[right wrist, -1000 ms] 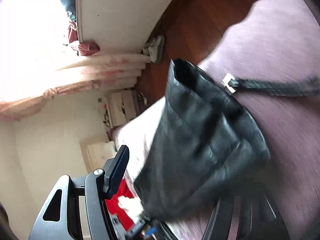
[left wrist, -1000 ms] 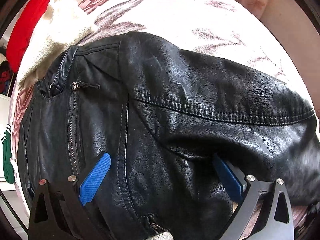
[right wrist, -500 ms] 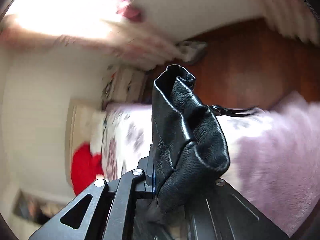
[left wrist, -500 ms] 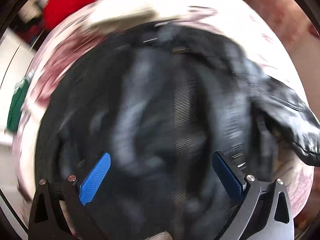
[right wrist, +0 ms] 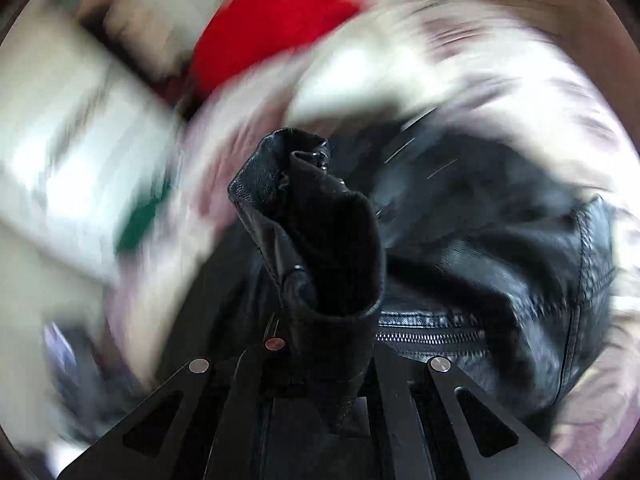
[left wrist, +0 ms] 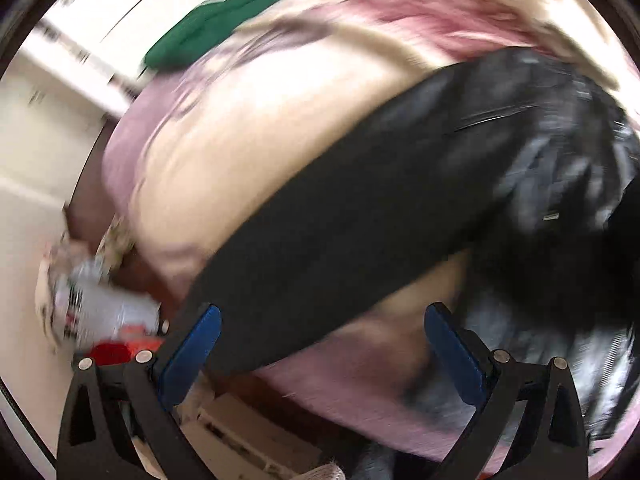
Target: Fold large clothes
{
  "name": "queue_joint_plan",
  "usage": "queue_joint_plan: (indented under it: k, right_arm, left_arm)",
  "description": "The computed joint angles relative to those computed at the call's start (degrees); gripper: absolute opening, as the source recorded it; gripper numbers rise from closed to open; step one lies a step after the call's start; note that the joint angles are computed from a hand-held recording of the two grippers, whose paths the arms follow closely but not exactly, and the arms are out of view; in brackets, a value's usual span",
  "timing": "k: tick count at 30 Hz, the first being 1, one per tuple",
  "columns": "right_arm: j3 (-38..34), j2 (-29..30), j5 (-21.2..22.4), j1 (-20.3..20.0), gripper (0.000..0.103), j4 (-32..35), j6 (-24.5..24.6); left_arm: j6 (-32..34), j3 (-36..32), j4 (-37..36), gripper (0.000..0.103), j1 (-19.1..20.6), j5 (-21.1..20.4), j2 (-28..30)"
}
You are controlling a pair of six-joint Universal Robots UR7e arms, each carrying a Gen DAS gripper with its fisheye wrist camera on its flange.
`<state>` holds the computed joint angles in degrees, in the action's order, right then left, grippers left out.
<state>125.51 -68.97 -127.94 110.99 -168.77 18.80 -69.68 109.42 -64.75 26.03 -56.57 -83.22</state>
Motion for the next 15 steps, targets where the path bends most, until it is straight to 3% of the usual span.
queue_joint_plan:
  k: [4, 7, 8, 9, 10, 11, 13, 15]
  right_arm:
    - [-5.89, 15.20, -1.28, 5.13, 0.007, 10.52, 4.09]
    - [-9.94, 19.62, -4.17, 7.02, 0.015, 23.05, 8.37]
    - [-10.76, 19.71, -3.09, 7.58, 0.025, 25.08, 8.55]
    - [-11.62, 19.63, -0.45, 7.76, 0.037, 26.52, 8.99]
    - [-12.48, 18.64, 3.49, 7.75, 0.067, 29.12, 10.46]
    - [-12.88, 17.53, 7.75, 7.87, 0.079, 31.07, 12.38]
    - [-11.87, 14.99, 13.87, 8.42, 0.079, 30.66, 14.29]
    - [-10.64, 12.16, 16.48, 9.16, 0.079, 30.03, 18.82]
  left_arm:
    - [-4.76, 2.63, 6.45, 0.103, 1.98, -1.67, -7.10]
    - [-5.98, 3.86, 7.45, 0.103, 3.56, -3.36, -10.22]
    - [-6.57, 4.33, 7.53, 0.103, 3.91, -4.41, -11.67]
    - [-7.39, 4.80, 7.46, 0.103, 4.08, -5.61, -13.22]
    - [-7.77, 4.99, 6.80, 0.103, 4.80, -6.46, -14.48]
    - [-8.41, 5.30, 6.02, 0.103, 5.43, -7.43, -15.78]
    - [-10.03, 6.03, 4.57, 0.103, 7.06, -9.17, -18.75]
    - [-11.35, 7.19, 2.08, 0.103, 8.22, -10.33, -20.89]
